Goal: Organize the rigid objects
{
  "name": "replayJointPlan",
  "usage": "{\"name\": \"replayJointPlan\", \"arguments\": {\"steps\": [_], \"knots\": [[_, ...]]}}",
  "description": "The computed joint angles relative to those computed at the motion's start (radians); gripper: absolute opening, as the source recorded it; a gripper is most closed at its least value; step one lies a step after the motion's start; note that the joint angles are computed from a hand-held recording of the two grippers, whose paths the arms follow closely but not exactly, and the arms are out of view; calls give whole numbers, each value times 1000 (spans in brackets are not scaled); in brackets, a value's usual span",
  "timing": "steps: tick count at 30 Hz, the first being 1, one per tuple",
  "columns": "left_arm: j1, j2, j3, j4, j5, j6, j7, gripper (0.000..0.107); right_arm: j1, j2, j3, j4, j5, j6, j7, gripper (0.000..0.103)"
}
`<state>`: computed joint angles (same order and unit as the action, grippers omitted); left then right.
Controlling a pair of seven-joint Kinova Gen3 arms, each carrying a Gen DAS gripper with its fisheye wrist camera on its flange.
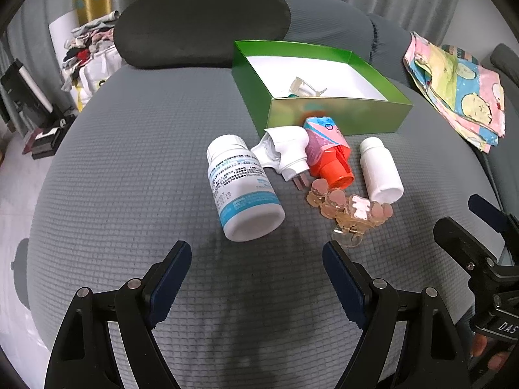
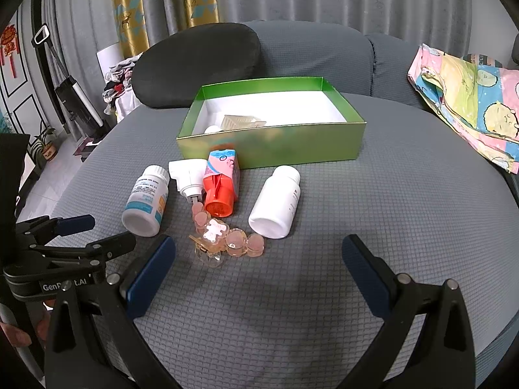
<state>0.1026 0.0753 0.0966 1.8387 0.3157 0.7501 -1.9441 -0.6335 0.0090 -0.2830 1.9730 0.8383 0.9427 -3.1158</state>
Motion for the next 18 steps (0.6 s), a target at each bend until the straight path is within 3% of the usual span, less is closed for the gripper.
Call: {"name": "replayJointPlan", "arguments": {"steps": [18], "knots": [[4,3,-1,6,-20,-12,-8,84,42,-13,19,17,-69,-69,67,102]]}}
